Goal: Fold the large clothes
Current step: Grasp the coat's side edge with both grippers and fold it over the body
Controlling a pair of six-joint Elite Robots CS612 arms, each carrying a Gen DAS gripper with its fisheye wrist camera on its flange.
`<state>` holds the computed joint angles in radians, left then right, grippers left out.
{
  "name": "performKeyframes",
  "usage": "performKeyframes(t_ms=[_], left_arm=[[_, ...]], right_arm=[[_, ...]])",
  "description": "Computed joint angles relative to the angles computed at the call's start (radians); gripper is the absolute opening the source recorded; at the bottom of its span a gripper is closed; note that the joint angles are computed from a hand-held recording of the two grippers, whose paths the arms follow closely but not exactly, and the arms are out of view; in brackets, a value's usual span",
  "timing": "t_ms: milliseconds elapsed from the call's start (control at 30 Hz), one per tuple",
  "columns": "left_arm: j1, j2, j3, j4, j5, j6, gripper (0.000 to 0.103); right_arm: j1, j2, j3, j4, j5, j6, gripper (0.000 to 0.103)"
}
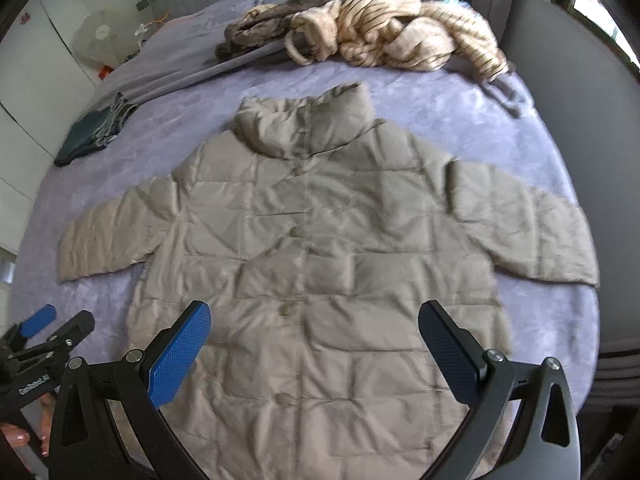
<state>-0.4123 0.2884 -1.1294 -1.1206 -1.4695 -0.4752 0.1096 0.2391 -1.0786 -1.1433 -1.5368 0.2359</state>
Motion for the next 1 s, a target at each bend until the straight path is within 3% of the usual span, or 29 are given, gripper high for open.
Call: performKeyframes(t_ms=[133,200,400,600,833,933,1000], left_arm=[[0.03,0.037,-0.033,-0.022,-0.051,-0.055,0.103],[0.046,0.063,-0.053,-0.042,-0.092,-0.081,0.103],[0.112,0.14,-0.075,-0.168,-0.217,-0.196,0.103],[0.189,0.173,-0.008,-0.295,-0.297,-0.331,0.103],[0.252,0.164,0.102,-0.472,-0.301,-0.426,0.103],[0.265,0.15,0.139,-0.521,-0.262,-0.415,0.103],[0.266,0.137,0.165,-0.529,-0.212,-0.4,0.094]], right_arm=[[0.013,0.012,0.026,-0.047,0.069,-0.005,0.103],[0.023,-0.007,0.082,-0.035,0.088,-0.027,0.103],[0.056,-0.039,0.211,-0.032,0.086,-0.079,0.103],[0.077,-0.063,0.327,-0.077,0.109,-0.073,0.103],[0.093,-0.094,0.448,-0.187,0.115,-0.062,0.103],[0.096,-0.119,0.515,-0.238,0.129,-0.06,0.103],[0.098,-0.143,0.577,-0.287,0.141,-0.055,0.103]])
